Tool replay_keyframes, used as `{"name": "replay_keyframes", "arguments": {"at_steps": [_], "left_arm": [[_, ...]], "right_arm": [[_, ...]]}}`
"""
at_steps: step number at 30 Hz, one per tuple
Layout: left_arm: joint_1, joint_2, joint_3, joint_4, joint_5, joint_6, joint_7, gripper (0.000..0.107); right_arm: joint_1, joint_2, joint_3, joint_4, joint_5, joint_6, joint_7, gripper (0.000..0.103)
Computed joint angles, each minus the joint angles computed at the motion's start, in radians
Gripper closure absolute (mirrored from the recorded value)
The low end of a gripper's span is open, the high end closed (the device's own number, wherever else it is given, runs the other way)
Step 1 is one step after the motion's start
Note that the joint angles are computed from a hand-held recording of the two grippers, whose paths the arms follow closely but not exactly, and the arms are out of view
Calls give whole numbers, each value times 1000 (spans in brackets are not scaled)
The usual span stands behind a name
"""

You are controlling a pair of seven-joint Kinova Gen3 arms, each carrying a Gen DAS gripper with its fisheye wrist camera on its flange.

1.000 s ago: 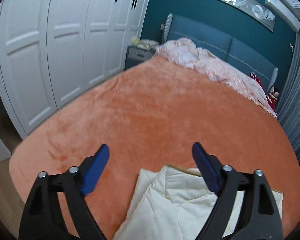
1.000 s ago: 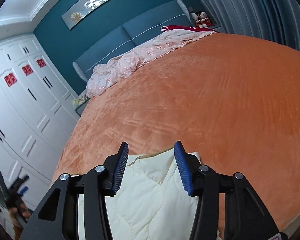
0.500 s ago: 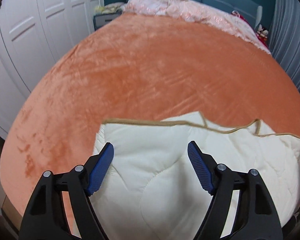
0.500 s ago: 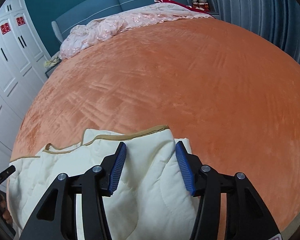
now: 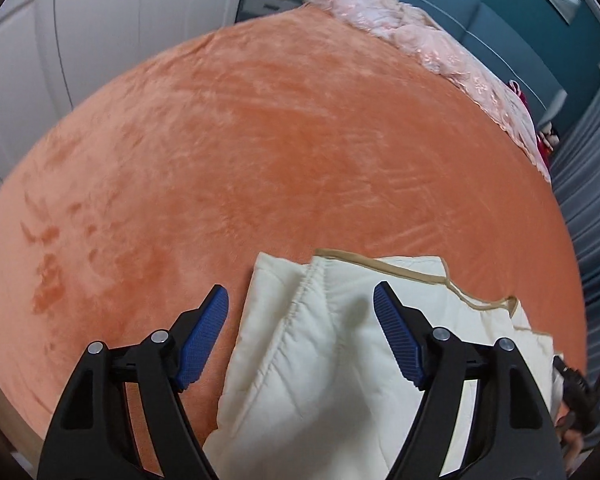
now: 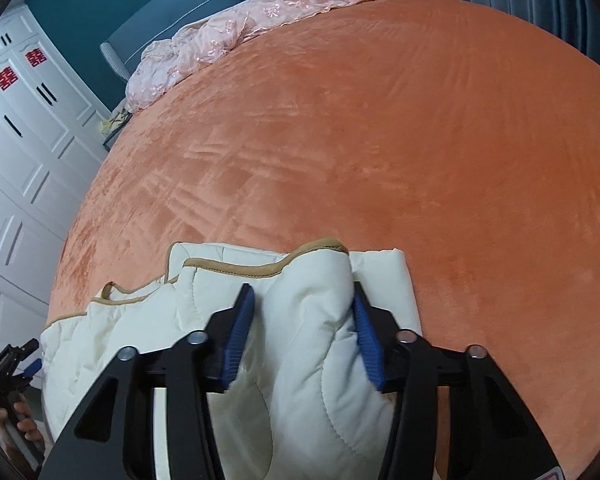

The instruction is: Fold large clothes

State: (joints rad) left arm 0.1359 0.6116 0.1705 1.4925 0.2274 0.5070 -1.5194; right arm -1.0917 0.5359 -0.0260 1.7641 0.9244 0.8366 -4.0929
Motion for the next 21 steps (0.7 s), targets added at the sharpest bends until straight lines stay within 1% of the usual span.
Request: {"name": "replay_keyframes", "arguments": {"at_steps": [1,2,3,4,5,7,9,11,13,16,18,21], "left_arm": [[-13,13,14,-11,8,9,-12,47],[-15,23,19,-19,10,17,-18,57],[-17,31,25,-27,12,26,-28,78],[-7,36,20,-36,7,31,-26,92],[19,30,-3,-35,-7,20,-8,94],[48,14,-23,-24,-25,-28,6,101],[106,1,-78,-27,-68,-63,59,107],[143,13,-113,-65,-108,-52,109,107],[193,54,-159,-132,-164,-4,167,107],[256,131,-210,-225,-251,79,248,107],[300,171,-253,-244,-316,91,311,107],[273,214,-225,-245,-328,92,346,107]], "right_arm": [[1,1,0,-4,0,-1,2,87],[-3,-1,2,-8,5,5,-2,90],[-16,0,8,-16,14,25,-3,93],[-26,2,6,-33,22,61,12,94],[-30,2,3,-52,21,99,36,94],[-41,-6,3,-73,39,157,50,95],[-40,-7,-1,-94,46,216,66,95],[-16,0,-12,-112,30,243,92,95],[22,18,-24,-126,-11,237,129,95],[65,56,-28,-130,-73,184,161,95],[68,79,-19,-125,-100,153,174,95],[65,108,-1,-125,-124,119,201,95]]}}
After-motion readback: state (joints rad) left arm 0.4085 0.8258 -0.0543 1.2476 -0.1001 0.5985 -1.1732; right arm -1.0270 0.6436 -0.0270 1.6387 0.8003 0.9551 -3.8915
